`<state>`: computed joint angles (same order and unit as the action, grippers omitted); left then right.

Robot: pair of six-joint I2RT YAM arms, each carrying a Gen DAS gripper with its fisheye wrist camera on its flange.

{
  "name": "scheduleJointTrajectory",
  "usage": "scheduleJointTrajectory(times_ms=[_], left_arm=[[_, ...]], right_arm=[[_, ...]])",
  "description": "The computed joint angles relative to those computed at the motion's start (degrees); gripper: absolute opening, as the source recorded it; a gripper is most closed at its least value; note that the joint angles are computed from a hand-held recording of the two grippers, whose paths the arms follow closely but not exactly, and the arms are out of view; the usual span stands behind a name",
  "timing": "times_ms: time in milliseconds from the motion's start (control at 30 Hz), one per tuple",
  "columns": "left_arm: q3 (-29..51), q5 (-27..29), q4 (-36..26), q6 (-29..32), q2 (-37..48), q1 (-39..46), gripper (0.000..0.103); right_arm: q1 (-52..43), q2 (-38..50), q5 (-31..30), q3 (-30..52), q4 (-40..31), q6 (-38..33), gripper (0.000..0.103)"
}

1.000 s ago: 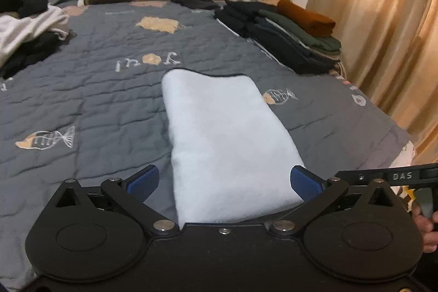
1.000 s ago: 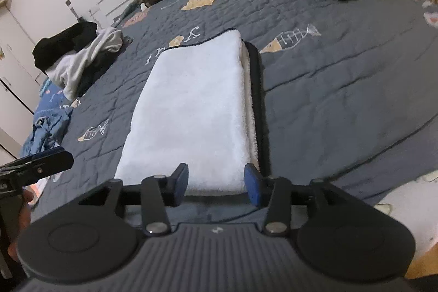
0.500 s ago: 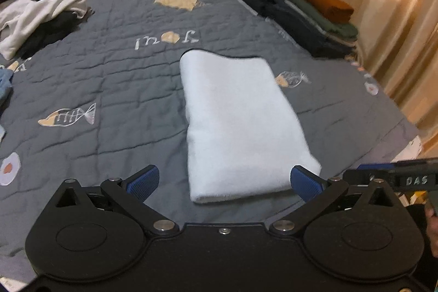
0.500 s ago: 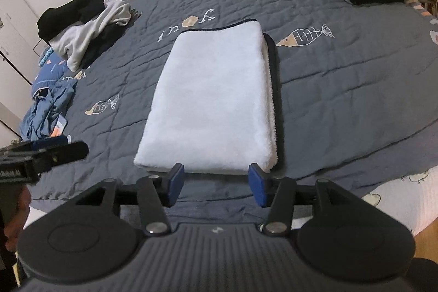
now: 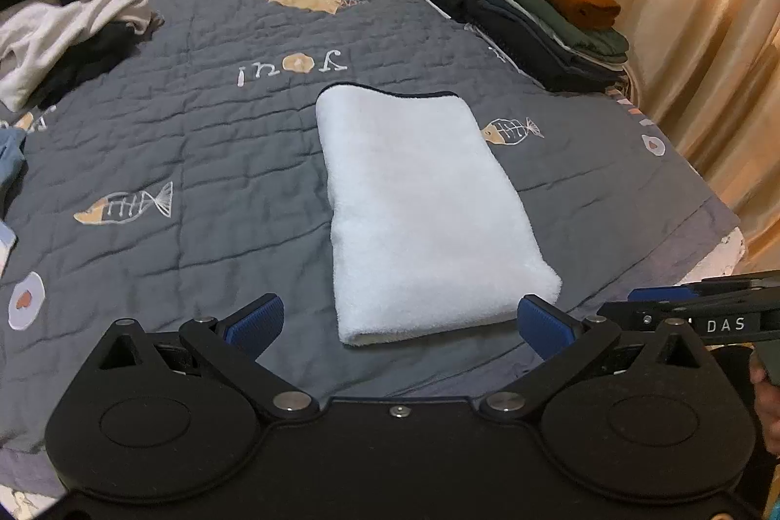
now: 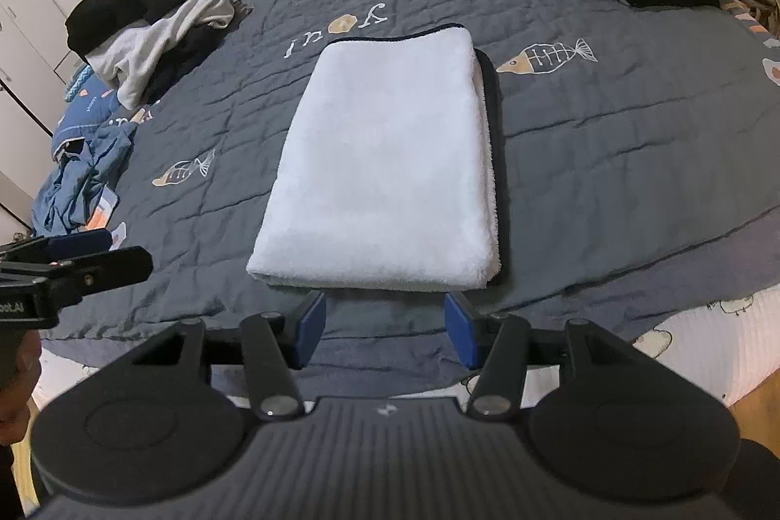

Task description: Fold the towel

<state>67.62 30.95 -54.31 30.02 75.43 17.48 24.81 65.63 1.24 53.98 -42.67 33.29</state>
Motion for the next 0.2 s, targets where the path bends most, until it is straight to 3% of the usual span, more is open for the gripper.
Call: scheduleJointTrajectory(times_ms=[200], left_arm=[[-1.68,0.68,1.84,-0.24,-1.23,0.16,0.103]], right_arm=[[0.85,0.54,0.75,0.36,-0.02,-0.01,0.054]])
